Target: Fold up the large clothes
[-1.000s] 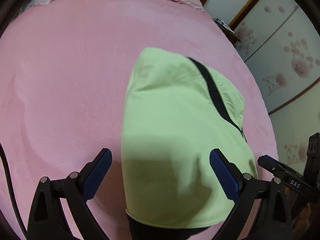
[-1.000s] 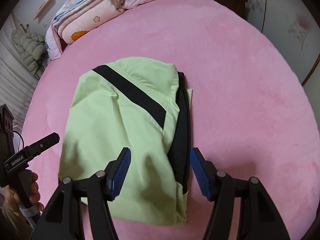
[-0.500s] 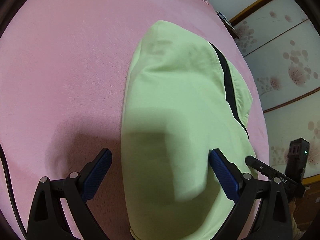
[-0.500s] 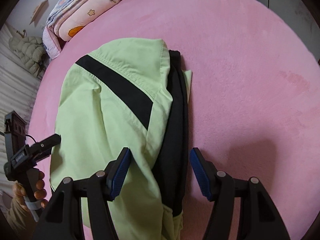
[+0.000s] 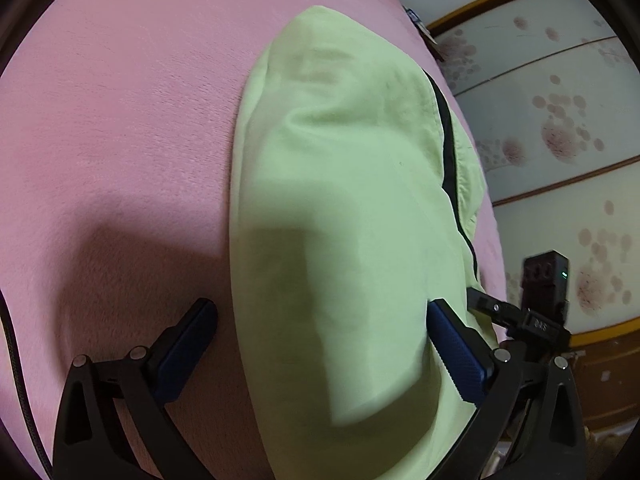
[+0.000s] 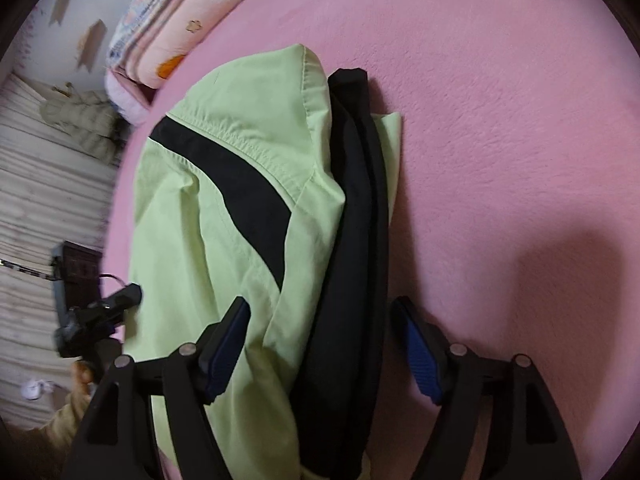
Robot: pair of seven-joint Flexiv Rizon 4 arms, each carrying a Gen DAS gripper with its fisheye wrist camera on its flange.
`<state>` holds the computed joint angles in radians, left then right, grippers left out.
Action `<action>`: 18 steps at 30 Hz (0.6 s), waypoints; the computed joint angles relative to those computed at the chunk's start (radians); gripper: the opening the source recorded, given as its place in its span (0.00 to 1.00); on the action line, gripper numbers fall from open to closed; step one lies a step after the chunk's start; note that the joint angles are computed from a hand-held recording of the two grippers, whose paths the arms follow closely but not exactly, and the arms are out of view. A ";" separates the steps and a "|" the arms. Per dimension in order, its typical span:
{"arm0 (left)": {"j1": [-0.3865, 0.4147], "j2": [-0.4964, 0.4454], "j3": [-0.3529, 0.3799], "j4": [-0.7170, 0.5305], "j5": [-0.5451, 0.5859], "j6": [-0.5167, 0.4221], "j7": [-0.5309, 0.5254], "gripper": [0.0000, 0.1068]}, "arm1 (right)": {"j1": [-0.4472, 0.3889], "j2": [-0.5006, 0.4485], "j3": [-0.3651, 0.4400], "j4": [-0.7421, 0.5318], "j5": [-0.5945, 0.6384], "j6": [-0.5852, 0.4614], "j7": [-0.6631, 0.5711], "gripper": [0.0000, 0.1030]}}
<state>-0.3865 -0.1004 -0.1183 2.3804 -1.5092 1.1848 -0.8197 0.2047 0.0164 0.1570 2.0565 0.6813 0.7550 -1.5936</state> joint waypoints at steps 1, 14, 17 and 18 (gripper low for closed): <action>0.004 -0.003 0.002 -0.004 -0.007 -0.017 0.017 0.96 | -0.006 -0.007 -0.010 -0.011 0.043 -0.015 -0.038 0.71; 0.032 0.021 0.012 0.006 0.173 -0.083 0.001 0.74 | -0.046 -0.084 0.008 -0.103 0.168 -0.138 -0.221 0.26; 0.035 0.051 0.016 0.014 0.275 -0.056 -0.081 0.54 | -0.021 -0.064 0.027 -0.091 0.100 -0.084 -0.154 0.17; 0.036 0.064 0.019 0.017 0.321 -0.048 -0.116 0.51 | -0.005 -0.045 0.039 -0.078 0.058 -0.054 -0.116 0.14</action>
